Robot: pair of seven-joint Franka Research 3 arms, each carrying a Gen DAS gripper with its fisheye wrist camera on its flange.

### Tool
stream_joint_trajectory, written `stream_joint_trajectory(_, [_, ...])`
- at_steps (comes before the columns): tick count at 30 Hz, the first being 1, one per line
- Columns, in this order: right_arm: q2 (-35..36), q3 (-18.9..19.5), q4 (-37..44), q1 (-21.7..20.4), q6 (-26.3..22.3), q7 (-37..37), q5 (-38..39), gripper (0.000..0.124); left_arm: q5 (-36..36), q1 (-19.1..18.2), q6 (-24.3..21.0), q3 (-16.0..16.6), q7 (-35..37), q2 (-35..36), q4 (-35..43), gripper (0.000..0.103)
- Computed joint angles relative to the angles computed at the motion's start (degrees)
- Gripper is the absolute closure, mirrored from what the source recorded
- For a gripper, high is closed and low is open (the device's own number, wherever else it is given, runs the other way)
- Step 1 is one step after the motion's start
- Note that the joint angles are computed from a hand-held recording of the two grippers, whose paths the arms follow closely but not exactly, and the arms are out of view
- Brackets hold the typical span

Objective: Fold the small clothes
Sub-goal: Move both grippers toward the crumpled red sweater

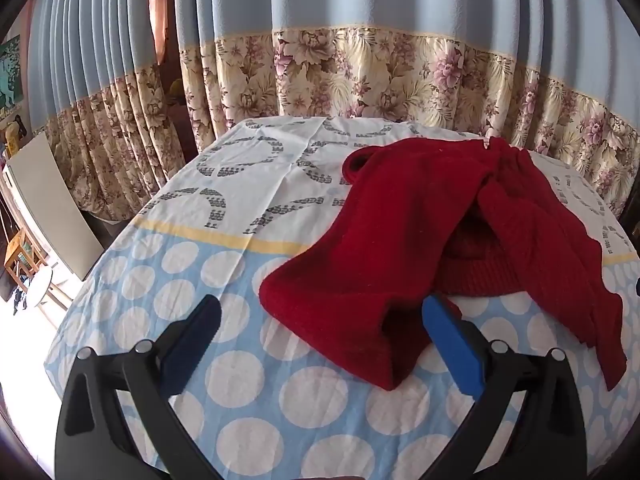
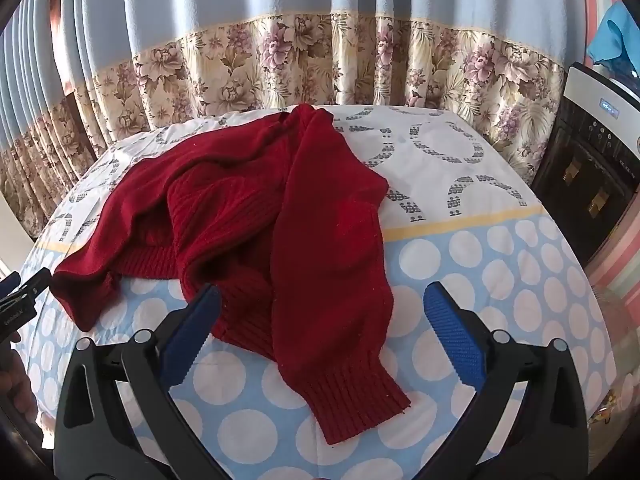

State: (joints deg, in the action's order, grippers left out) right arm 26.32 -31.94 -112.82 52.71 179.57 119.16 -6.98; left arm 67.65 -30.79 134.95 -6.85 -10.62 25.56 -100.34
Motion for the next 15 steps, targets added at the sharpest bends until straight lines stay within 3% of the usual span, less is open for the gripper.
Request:
stream_joint_trajectory(7, [-0.7,1.56,-0.11,-1.49,-0.14,-0.87,-0.2,0.024,-0.02,-0.2,-0.33,-0.04,0.29,0.09,0.31,0.002])
stream_joint_trajectory(15, [-0.65,-0.86,-0.77,0.94,0.56,-0.42,-0.17,0.024,0.22,-0.64,-0.98,-0.07,0.26,-0.17,0.43,0.002])
